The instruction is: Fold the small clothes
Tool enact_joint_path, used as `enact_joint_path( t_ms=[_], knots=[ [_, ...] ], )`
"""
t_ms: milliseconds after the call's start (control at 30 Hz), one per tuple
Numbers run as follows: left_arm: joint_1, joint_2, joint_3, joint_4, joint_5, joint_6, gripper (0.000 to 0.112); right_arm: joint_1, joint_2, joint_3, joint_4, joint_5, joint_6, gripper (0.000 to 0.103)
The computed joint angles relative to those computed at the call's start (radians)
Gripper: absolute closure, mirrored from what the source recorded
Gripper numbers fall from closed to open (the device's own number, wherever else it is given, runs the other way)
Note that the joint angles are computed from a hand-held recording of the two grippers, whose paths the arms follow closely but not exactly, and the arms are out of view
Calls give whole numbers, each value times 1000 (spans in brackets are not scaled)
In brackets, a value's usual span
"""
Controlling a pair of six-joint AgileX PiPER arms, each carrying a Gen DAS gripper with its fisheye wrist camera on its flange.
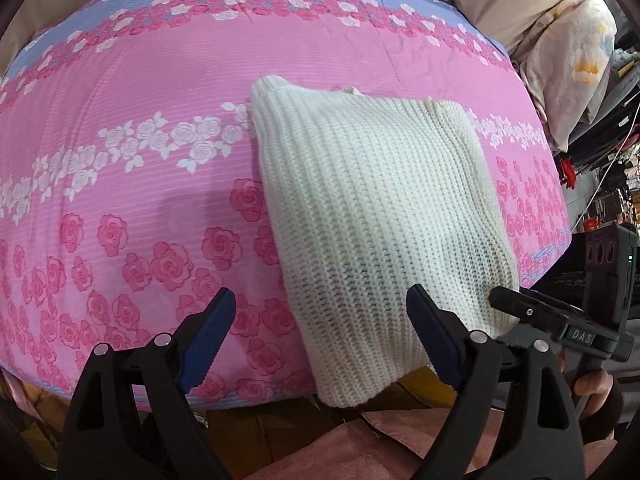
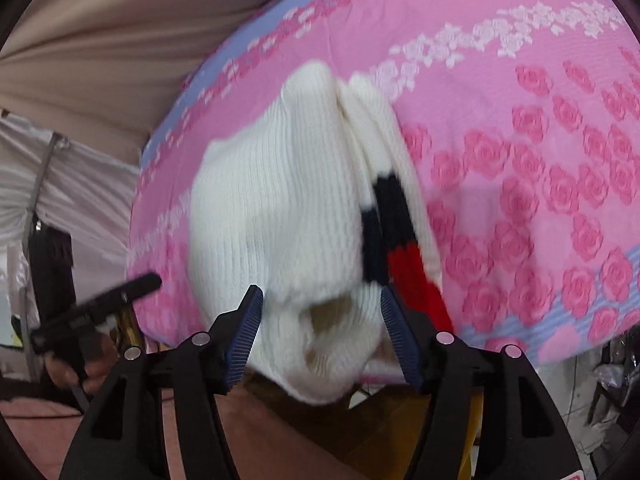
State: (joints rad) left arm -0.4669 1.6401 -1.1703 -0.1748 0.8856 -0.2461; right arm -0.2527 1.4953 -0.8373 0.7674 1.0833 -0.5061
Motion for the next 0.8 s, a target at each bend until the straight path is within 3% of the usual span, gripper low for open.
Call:
enact_joint_path(
  t_ms=[33,67,133,267,367,433,500,567,633,733,800],
  knots=[
    [-8,10,-10,4,3,-2,28,19,-2,15,7,-17,8,42],
    [-18,18,-19,11,5,-6,28,27,-14,26,18,-29,3,53],
    [-35,29,-35,27,7,-11,28,22,-58,29,47,-34,-6,92],
    [-62,76,-51,57,1,-31,27,-120,-183,47,40,-7,-35,94],
    [-93,122,-63,108,4,-69,27,-96,-91,102,-77,-82,-32,93],
    [-101,132,-67,142,1,-99,27,-84,-43,140,-44,-105,-44,95],
    [-97,131,-67,147,-5,-112,27,-97,-107,128,-51,-85,-17,89],
    [-102,138,-75,159,-4,-129,27,-104,-174,76,-77,-65,32,69],
    [-104,142,-76,164,-7,-134,27,-100,-191,13,-90,-68,51,60],
    [-104,146,-80,168,-8,-144,26,-32,-109,-112,-109,-117,74,47],
    [-112,145,-89,183,-1,-159,26,61,6,-194,-128,-191,112,45]
  ],
)
